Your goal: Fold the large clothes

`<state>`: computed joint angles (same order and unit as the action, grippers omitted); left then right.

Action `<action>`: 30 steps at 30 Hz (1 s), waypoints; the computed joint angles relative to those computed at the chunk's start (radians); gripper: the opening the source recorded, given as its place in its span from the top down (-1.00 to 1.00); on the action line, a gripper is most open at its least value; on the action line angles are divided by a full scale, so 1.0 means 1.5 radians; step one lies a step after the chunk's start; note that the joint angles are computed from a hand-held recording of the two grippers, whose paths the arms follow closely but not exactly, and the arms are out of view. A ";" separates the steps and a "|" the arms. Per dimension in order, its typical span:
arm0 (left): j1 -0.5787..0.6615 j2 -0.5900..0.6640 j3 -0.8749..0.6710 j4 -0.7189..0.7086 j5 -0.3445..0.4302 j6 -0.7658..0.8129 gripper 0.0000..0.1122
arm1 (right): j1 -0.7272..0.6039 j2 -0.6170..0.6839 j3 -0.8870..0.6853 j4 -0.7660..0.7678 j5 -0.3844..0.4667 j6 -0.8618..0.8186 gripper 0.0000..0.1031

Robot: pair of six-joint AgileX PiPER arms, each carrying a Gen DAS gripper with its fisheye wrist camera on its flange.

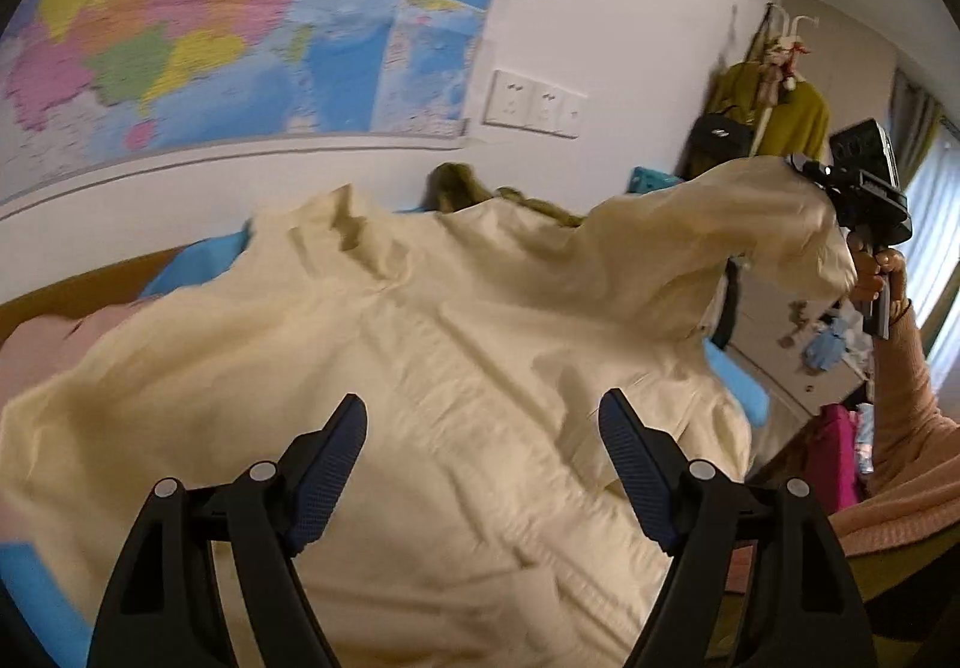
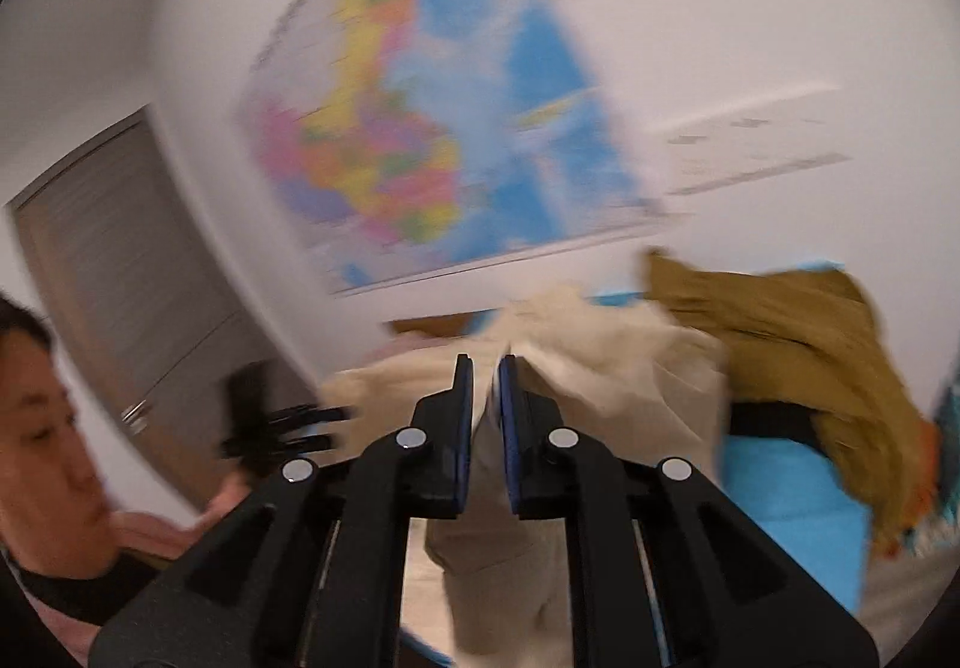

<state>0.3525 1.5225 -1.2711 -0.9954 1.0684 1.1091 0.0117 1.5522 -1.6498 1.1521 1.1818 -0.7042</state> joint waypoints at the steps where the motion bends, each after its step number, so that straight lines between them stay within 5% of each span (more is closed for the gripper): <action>1: -0.002 0.016 -0.020 -0.009 0.012 -0.002 -0.36 | 0.027 0.014 -0.017 0.008 0.001 0.004 0.97; 5: -0.007 0.054 -0.071 -0.019 0.025 -0.024 -0.36 | 0.184 0.147 -0.169 -0.043 -0.003 0.063 0.97; 8: -0.010 0.063 -0.075 -0.004 0.022 -0.046 -0.36 | 0.241 0.208 -0.245 -0.195 -0.047 0.148 0.76; 10: -0.013 0.053 -0.053 0.001 0.015 -0.035 -0.37 | 0.260 0.193 -0.219 -0.308 -0.093 0.189 0.17; 11: -0.011 0.052 -0.042 -0.007 0.022 -0.021 -0.39 | 0.264 0.177 -0.176 -0.375 -0.135 0.194 0.05; 15: -0.043 0.050 -0.014 0.006 0.014 -0.001 -0.43 | 0.255 0.128 -0.059 -0.450 -0.142 0.236 -0.04; 19: -0.098 0.077 -0.035 0.041 0.011 -0.025 -0.44 | 0.315 0.077 0.033 -0.555 -0.158 0.256 -0.52; 24: -0.159 0.097 -0.042 0.058 -0.004 -0.027 -0.45 | 0.412 0.129 0.014 -0.714 -0.143 0.337 -0.50; 26: -0.173 0.102 -0.038 0.059 -0.001 -0.026 -0.47 | 0.415 0.164 -0.007 -0.732 -0.121 0.336 -0.16; 27: -0.182 0.097 -0.029 0.066 -0.009 -0.027 -0.47 | 0.408 0.192 -0.033 -0.719 -0.091 0.324 0.46; 28: -0.185 0.092 -0.020 0.070 -0.011 -0.027 -0.47 | 0.399 0.208 -0.046 -0.701 -0.077 0.308 0.87; 30: -0.181 0.091 -0.009 0.067 0.006 -0.020 -0.48 | 0.367 0.203 -0.040 -0.641 -0.094 0.279 0.93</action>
